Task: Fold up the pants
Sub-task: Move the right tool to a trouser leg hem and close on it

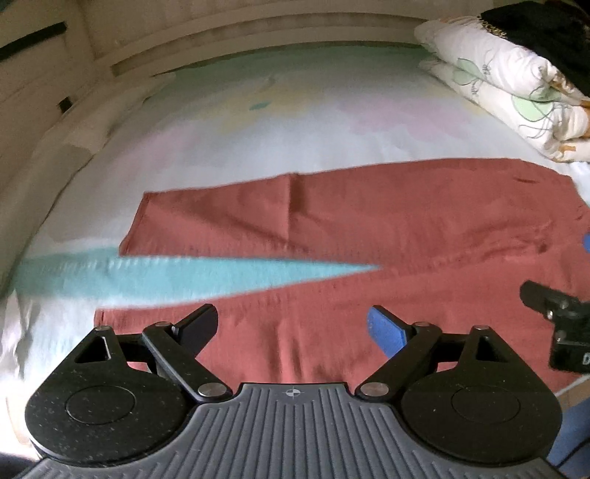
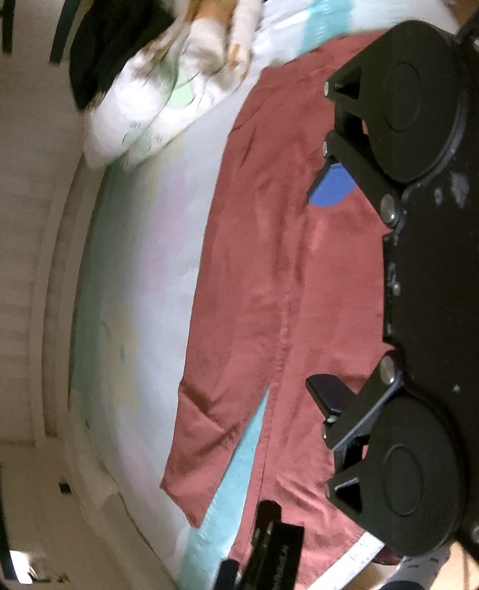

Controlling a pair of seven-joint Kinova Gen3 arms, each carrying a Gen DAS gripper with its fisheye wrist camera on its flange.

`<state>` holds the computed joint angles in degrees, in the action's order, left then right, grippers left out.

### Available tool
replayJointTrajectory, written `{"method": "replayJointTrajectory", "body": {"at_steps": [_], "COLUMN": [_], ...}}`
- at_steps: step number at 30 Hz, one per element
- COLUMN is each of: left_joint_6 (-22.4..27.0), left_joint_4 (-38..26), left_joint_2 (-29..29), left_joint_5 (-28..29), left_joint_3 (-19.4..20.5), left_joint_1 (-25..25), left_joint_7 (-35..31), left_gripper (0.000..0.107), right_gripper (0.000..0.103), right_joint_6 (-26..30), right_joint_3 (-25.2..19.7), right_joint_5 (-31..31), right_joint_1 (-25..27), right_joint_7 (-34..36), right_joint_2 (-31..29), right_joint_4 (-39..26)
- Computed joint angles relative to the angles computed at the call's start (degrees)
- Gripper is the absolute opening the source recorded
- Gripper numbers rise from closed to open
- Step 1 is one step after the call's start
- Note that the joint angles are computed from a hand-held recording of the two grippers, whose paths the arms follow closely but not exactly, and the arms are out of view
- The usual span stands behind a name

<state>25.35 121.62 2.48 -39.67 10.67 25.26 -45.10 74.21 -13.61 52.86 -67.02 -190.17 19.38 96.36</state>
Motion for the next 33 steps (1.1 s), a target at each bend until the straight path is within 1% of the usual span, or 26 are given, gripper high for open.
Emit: {"method": "replayJointTrajectory", "body": {"at_steps": [2, 4, 5, 6, 8, 9, 10, 11, 13, 15, 16, 17, 18, 19, 21, 22, 23, 24, 25, 26, 27, 30, 32, 33], "left_joint_6": [-1.0, -0.8, -0.7, -0.8, -0.5, -0.2, -0.7, -1.3, -1.4, -0.2, -0.4, -0.9, -0.9, -0.1, 3.4, 4.5, 4.7, 4.7, 4.7, 5.0, 5.8, 7.7, 8.1, 8.3], "left_joint_4": [-1.5, -3.8, -5.4, -6.7, -9.2, -10.9, -12.0, -13.1, -15.6, -18.5, -19.2, -19.7, -20.4, -21.4, -24.6, -25.8, -26.3, -26.6, -26.9, -27.3, -28.1, -29.9, -30.2, -30.5], "left_joint_2": [1.3, 3.3, 4.7, 5.8, 8.0, 9.4, 10.4, 11.5, 13.9, 16.4, 17.2, 17.9, 18.5, 19.2, 21.1, 21.8, 22.1, 22.3, 22.6, 22.8, 23.3, 24.3, 24.6, 24.7], "left_joint_5": [0.9, 1.2, 2.1, 3.8, 7.1, 9.2, 11.5, 13.8, 15.8, 14.4, 14.0, 14.5, 15.7, 17.5, 21.7, 23.0, 23.6, 23.3, 23.6, 24.6, 25.7, 29.4, 30.1, 30.0], "left_joint_3": [-0.5, -2.7, -2.9, -1.9, 1.8, 2.4, 2.0, 0.5, -2.9, -8.0, -9.9, -11.1, -11.2, -10.2, -5.8, -4.5, -4.3, -5.1, -7.0, -7.9, -7.6, -6.5, -7.1, -7.6], "left_joint_1": [-0.6, 0.8, 0.2, -1.5, -6.6, -8.1, -8.8, -8.5, -6.7, -2.3, -0.8, -0.3, -0.6, -2.0, -6.4, -7.8, -8.2, -7.5, -5.9, -5.4, -5.9, -8.0, -7.9, -7.4], "left_joint_7": [-3.0, -4.5, -6.2, -8.5, -13.2, -15.5, -17.9, -20.0, -22.2, -21.0, -20.3, -20.6, -21.6, -23.6, -28.2, -30.2, -31.2, -31.3, -31.3, -32.3, -33.2, -35.7, -36.2, -36.1], "left_gripper": [0.089, 0.088, 0.087, 0.08, 0.071, 0.068, 0.068, 0.068, 0.068, 0.068, 0.068, 0.068, 0.068, 0.068, 0.068, 0.068, 0.068, 0.068, 0.068, 0.068, 0.068, 0.068, 0.068, 0.068], "right_gripper": [0.102, 0.099, 0.092, 0.088, 0.07, 0.07, 0.07, 0.07, 0.073, 0.079, 0.082, 0.083, 0.083, 0.083, 0.083, 0.083, 0.083, 0.083, 0.083, 0.083, 0.083, 0.083, 0.083, 0.083], "right_joint_6": [-2.1, -3.1, -4.3, -5.5, -8.7, -10.6, -12.4, -14.1, -17.8, -22.5, -24.3, -25.9, -27.3, -28.7, -29.4, -29.2, -29.3, -29.6, -29.6, -29.4, -28.7, -24.0, -23.5, -22.8], "right_joint_3": [-0.3, -3.8, -5.2, -6.4, -8.6, -9.4, -10.2, -9.9, -6.5, -1.5, 0.1, 0.6, 0.1, -1.5, -6.2, -8.8, -11.5, -14.2, -16.8, -19.5, -22.1, -30.1, -35.3, -36.8], "right_joint_5": [0.0, 1.2, 2.1, 2.9, 2.9, 2.7, 2.5, 2.2, 1.0, -0.3, -1.2, -1.4, -1.4, -1.2, -0.6, -0.4, 0.2, 1.2, 2.0, 2.8, 3.4, 4.8, 3.5, 2.1], "right_joint_1": [3.2, 8.5, 11.2, 13.8, 19.1, 21.8, 24.3, 25.7, 26.4, 26.0, 26.2, 27.3, 29.1, 31.6, 36.9, 39.5, 42.0, 44.4, 46.6, 48.6, 50.5, 55.3, 59.6, 60.9], "right_joint_7": [4.6, 9.3, 11.6, 13.9, 18.6, 20.9, 23.2, 25.6, 30.2, 34.8, 37.1, 39.5, 41.8, 44.1, 48.8, 51.1, 53.5, 55.8, 58.1, 60.4, 62.8, 69.8, 74.4, 76.4], "right_joint_2": [-0.8, -0.7, -0.4, 0.0, 0.6, 1.2, 1.7, 2.3, 3.7, 5.3, 6.1, 7.4, 8.7, 10.0, 13.0, 14.3, 15.9, 17.5, 18.9, 20.4, 21.8, 26.7, 28.9, 29.8], "right_joint_4": [-0.4, -1.3, -1.4, -1.6, -2.3, -2.8, -3.2, -3.8, -4.9, -6.0, -6.7, -7.6, -8.6, -9.5, -12.1, -13.7, -14.9, -15.9, -16.9, -17.9, -19.0, -23.7, -25.5, -26.7]}}
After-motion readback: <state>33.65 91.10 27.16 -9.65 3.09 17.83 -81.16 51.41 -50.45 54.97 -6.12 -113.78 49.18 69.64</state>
